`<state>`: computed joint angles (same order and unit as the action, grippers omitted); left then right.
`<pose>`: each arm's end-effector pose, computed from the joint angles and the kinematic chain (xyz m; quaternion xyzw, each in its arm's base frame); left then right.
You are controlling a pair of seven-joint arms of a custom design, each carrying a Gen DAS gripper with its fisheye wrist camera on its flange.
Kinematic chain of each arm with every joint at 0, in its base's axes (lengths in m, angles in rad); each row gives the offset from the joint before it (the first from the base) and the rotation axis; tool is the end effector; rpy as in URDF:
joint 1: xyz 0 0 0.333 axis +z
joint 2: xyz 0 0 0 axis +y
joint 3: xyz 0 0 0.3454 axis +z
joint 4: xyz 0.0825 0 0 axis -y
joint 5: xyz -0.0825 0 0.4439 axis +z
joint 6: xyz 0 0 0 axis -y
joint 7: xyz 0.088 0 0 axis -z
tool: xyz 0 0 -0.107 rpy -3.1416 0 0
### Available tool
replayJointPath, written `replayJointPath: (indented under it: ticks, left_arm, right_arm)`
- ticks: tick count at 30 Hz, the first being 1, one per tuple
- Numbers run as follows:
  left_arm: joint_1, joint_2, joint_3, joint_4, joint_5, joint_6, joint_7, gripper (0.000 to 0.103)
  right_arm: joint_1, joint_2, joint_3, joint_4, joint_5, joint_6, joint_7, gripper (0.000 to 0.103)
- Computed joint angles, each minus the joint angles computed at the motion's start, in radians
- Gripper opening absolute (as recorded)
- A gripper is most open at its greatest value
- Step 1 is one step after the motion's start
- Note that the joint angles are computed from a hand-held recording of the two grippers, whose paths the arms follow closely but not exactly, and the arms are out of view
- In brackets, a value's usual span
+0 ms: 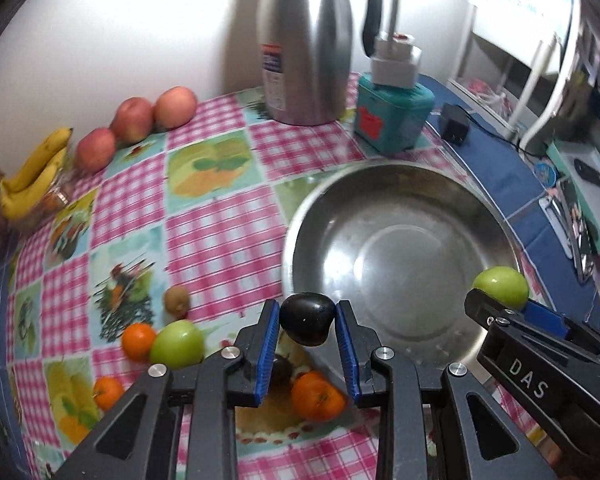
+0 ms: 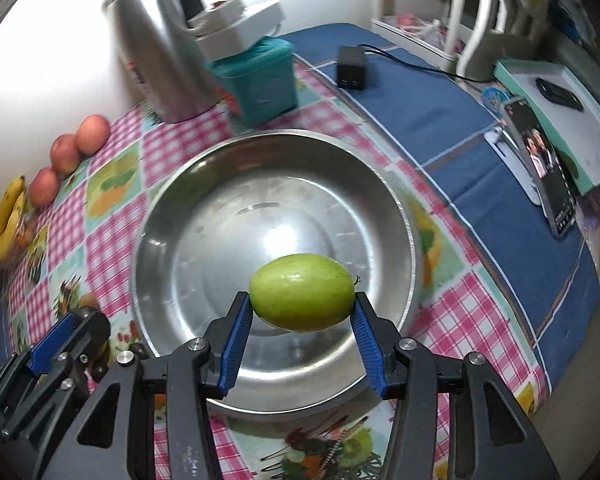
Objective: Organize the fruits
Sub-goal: 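Carry both fruits into the steel tray and open both grippers to release them, then lift both open grippers out of the tray back over the fruits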
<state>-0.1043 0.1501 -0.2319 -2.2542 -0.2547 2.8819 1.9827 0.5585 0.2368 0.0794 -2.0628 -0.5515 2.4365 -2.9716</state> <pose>0.5893 -0.1888 0.3352 -0.4916 0.8351 -0.2162 0.1196 0.5231 0.3847 0.3220 -0.4108 0.8909 -0.1402 0.1336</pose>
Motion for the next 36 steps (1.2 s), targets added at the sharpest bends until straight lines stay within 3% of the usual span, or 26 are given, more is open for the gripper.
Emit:
replayJointPath:
  ticks: [9,16,36]
  left_arm:
    - [0.025,0.042,-0.046,-0.002,-0.076,0.026,0.099,0.031]
    - [0.048,0.056,-0.068,0.006,-0.146,0.022,0.156,0.031]
    - [0.041,0.04,-0.055,0.009,-0.213,-0.003,0.185,0.034]
  right_arm:
    - [-0.021,0.028,0.005,-0.008,0.1,0.028,-0.065,0.052]
    - [-0.011,0.044,0.0,0.011,0.129,-0.002,-0.103,0.052]
    - [0.002,0.038,-0.008,0.019,0.103,-0.005,-0.087,0.052]
